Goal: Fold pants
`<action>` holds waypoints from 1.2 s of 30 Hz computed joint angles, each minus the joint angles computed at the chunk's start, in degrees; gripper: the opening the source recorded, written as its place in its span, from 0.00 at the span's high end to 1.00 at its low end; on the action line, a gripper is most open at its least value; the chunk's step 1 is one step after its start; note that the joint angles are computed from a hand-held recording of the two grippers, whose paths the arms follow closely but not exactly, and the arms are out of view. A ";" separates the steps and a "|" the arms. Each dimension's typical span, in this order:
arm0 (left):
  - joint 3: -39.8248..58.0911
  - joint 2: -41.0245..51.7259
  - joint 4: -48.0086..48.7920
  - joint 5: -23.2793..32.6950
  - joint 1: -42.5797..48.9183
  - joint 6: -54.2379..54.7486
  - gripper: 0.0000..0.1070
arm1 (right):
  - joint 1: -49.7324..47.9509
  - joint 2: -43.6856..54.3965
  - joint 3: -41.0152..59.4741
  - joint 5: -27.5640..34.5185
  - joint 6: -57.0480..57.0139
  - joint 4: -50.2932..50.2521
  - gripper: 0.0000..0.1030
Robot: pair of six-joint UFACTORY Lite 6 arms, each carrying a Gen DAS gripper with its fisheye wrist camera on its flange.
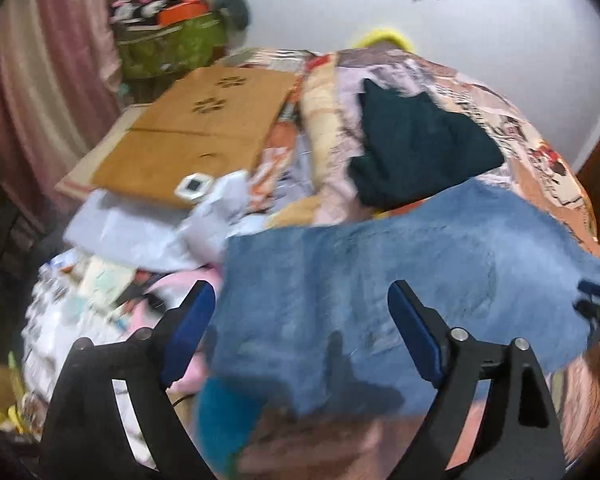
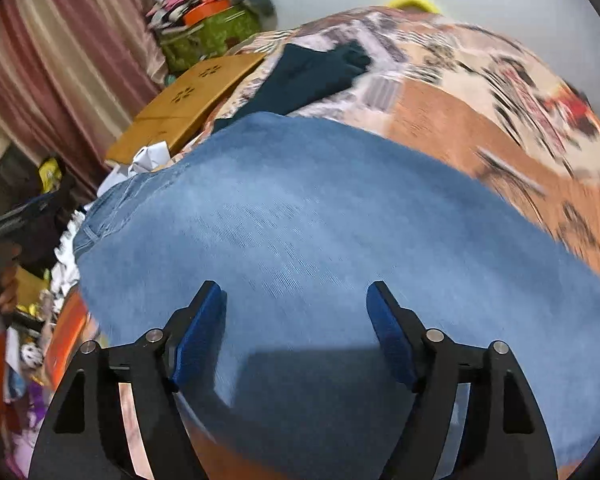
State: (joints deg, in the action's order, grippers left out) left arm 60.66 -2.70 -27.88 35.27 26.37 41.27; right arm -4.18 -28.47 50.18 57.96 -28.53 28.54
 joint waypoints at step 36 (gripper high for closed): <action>6.26 7.39 26.50 2.07 -41.28 -42.79 0.16 | -80.23 37.86 30.96 20.32 -34.84 3.51 0.30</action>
State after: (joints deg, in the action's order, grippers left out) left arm 66.92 4.68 -1.39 37.33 -14.91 -1.52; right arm -84.41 9.39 81.14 78.28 -63.37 32.04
